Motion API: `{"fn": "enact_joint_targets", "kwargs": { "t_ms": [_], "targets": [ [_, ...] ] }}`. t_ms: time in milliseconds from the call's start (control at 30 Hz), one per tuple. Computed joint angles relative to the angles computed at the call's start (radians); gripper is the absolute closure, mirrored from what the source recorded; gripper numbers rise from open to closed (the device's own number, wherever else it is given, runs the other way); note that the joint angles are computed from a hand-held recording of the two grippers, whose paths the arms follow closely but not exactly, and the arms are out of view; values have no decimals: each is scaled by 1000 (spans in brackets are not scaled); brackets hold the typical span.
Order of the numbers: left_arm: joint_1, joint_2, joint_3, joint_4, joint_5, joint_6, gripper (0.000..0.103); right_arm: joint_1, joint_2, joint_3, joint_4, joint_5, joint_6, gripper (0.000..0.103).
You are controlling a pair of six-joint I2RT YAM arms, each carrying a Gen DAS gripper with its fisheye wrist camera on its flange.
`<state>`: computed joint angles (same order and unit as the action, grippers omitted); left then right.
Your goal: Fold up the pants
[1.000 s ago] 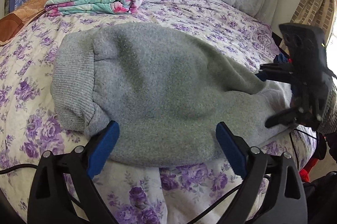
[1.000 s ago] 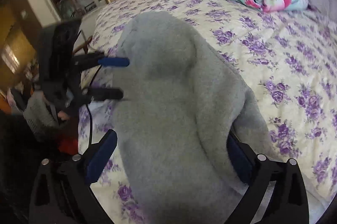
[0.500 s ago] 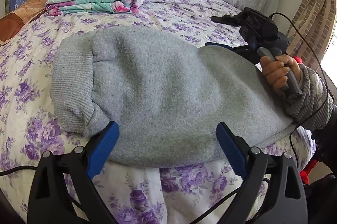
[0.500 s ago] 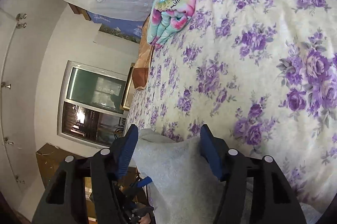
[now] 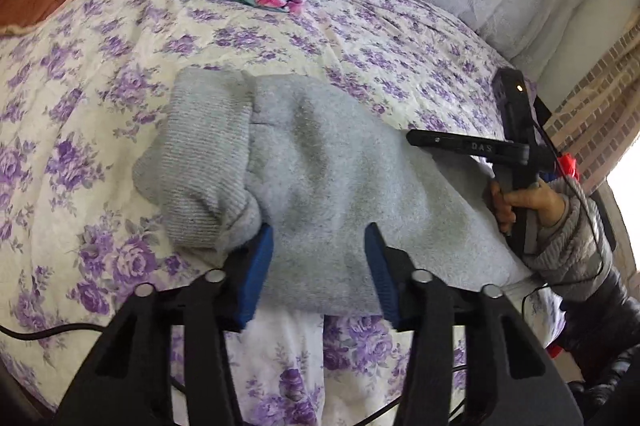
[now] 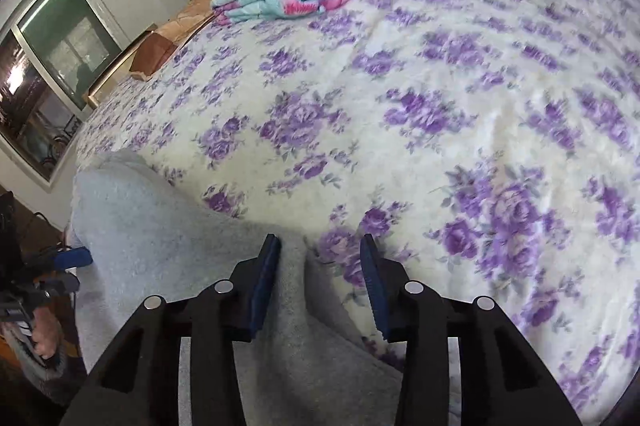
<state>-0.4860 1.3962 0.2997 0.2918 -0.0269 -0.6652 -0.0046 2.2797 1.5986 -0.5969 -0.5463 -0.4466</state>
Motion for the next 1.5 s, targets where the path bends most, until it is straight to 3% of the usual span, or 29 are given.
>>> {"fn": "enact_joint_targets", "kwargs": {
  "t_ms": [33, 100, 200, 267, 333, 400, 433, 500, 567, 667, 767, 900, 967, 1033, 1100, 1300, 1433, 1500],
  "targets": [
    [26, -45, -31, 14, 37, -19, 64, -6, -59, -75, 70, -4, 9, 60],
    [26, -131, -45, -26, 19, -24, 64, -22, -156, -176, 119, -63, 1, 58],
    [-52, -126, 49, -133, -138, 15, 57, 3, -272, -285, 168, -119, -39, 58],
    [-75, -90, 111, -145, -218, 60, 53, 45, -278, -291, 141, -103, -80, 48],
    [-43, -2, 183, -152, -261, 105, 37, 77, -205, -244, 75, -40, -72, 44],
    [47, 166, 273, -173, -244, 132, 33, 78, -128, -213, 60, -31, -63, 44],
    [94, 266, 311, -168, -235, 126, 26, 68, -148, -233, 75, -47, -54, 46],
    [210, 371, 286, -44, -87, 106, 8, 31, -222, -284, 87, -92, -10, 45],
    [277, 334, 201, 73, 34, 58, 8, -49, -325, -363, 73, -213, -31, 38],
    [222, 202, 104, 90, -58, 15, 9, -232, -509, -507, 51, -316, -117, 27],
    [125, 63, 31, 80, -164, -5, 10, -501, -584, -554, -1, -375, -187, 24],
    [11, -38, -13, 81, -268, -27, 9, -847, -459, -425, -89, -375, -109, 24],
    [-11, -28, -17, 118, -249, -36, 9, -961, -355, -321, -157, -393, -64, 24],
    [-59, 19, 7, 121, -298, -49, 8, -1021, -270, -247, -199, -400, -33, 24],
    [-104, 71, 36, 106, -367, -58, 7, -1051, -209, -194, -250, -415, -24, 24],
    [-109, 146, 51, 124, -387, -62, 5, -1007, -3, 13, -311, -434, 83, 24],
    [-109, 152, 58, 97, -395, -68, 5, -962, 59, 73, -259, -433, 165, 24],
    [-113, 160, 57, 98, -409, -76, 5, -950, 66, 82, -255, -436, 139, 37]
  ]
}}
